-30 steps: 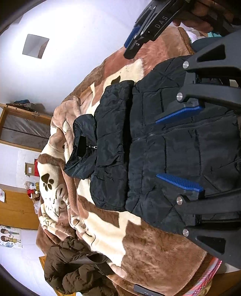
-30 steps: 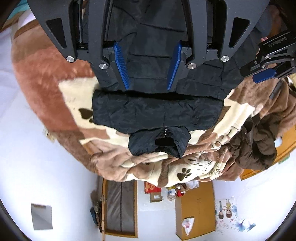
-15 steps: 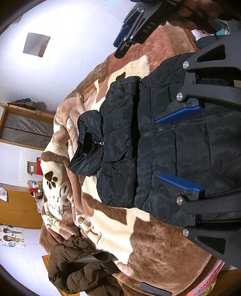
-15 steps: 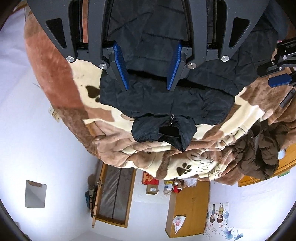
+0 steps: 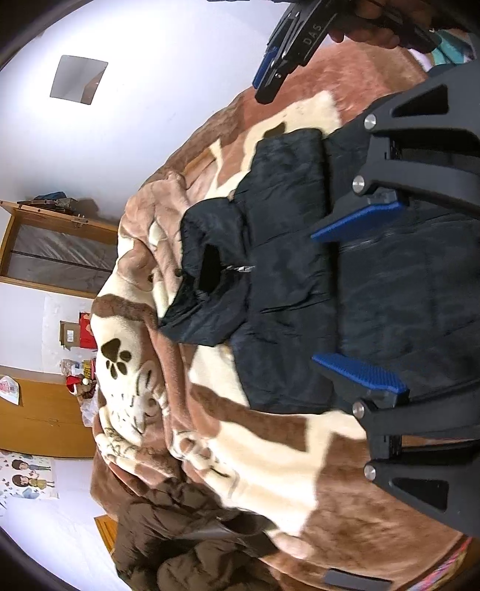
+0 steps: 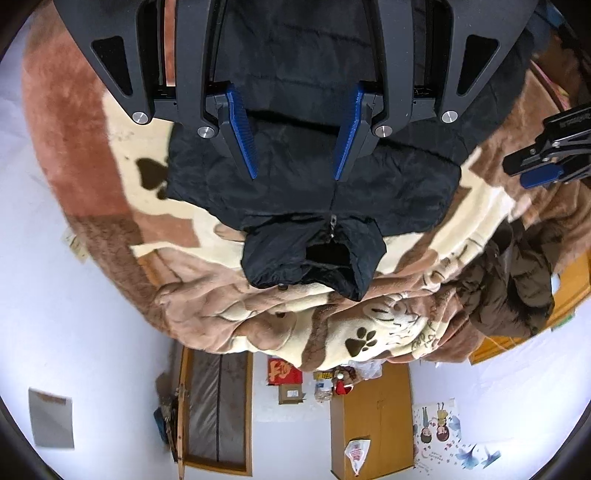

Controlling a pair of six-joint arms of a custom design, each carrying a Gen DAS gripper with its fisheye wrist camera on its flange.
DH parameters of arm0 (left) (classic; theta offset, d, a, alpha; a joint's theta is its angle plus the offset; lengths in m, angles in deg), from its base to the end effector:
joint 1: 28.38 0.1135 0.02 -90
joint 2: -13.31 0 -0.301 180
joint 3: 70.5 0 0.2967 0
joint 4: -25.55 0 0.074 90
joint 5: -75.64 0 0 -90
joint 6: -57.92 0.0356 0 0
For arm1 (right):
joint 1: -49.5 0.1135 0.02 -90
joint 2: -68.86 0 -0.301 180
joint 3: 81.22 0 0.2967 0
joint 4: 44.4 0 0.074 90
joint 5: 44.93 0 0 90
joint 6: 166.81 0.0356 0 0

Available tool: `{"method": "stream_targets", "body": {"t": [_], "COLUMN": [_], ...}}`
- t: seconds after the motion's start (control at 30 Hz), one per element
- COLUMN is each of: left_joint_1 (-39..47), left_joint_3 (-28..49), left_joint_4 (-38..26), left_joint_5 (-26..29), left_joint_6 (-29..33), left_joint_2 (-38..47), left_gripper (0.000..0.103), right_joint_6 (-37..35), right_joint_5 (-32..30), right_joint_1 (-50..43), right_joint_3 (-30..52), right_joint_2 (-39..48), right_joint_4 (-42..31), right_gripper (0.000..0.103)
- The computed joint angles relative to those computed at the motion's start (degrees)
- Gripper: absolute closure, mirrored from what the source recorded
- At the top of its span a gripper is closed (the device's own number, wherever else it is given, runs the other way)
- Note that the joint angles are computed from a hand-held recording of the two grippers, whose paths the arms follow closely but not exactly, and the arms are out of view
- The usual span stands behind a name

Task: Fold large clothes
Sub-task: 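Grasp the jacket hem with the left tool while the right tool reaches the hem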

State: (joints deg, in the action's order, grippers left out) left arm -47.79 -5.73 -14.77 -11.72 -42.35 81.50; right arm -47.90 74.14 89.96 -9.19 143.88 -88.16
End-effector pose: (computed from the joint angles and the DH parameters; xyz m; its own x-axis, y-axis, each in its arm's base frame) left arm 0.2668 -0.0958 0.2995 -0.7064 0.0601 -0.7052 0.2413 0.9572 -0.1601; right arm 0.2475 0.1883 0.3122 -0.6369 0.0122 -0.7709 -0.0068 0.9997 0.0214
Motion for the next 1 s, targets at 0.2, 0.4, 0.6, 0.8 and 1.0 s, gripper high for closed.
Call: {"method": "stream_targets", "body": {"t": [0.2,0.4,0.6,0.8,1.0], "left_joint_1": [3.41,5.47,6.61,6.39,6.26], "left_joint_3": [11.60,27.09,47.13,74.72,97.00], "left_joint_4": [3.89,4.19,0.00,-10.21,-18.63], "left_joint_5": [3.00,3.81,3.27,1.00,3.97], "left_joint_6": [1.51,1.55,1.64,0.56,-1.37], "left_joint_2": [16.57,34.53,53.33,73.56,87.96], "left_gripper": [0.031,0.031,0.031,0.031,0.071], "right_joint_6": [-7.46,-11.97,-14.35,-16.60,-16.75], "right_joint_5": [-11.00,-20.92,-26.07,-27.68,-29.76], "right_joint_1": [-11.41,-21.75,-28.17,-31.16,-32.31], "right_joint_3": [6.69,17.15,29.82,48.59,67.07], "right_joint_2": [8.91,22.89,36.65,51.86,65.02], "right_joint_4": [4.47,4.75,2.94,-2.08,-11.63], "right_gripper": [0.059,0.056,0.056,0.056,0.056]}}
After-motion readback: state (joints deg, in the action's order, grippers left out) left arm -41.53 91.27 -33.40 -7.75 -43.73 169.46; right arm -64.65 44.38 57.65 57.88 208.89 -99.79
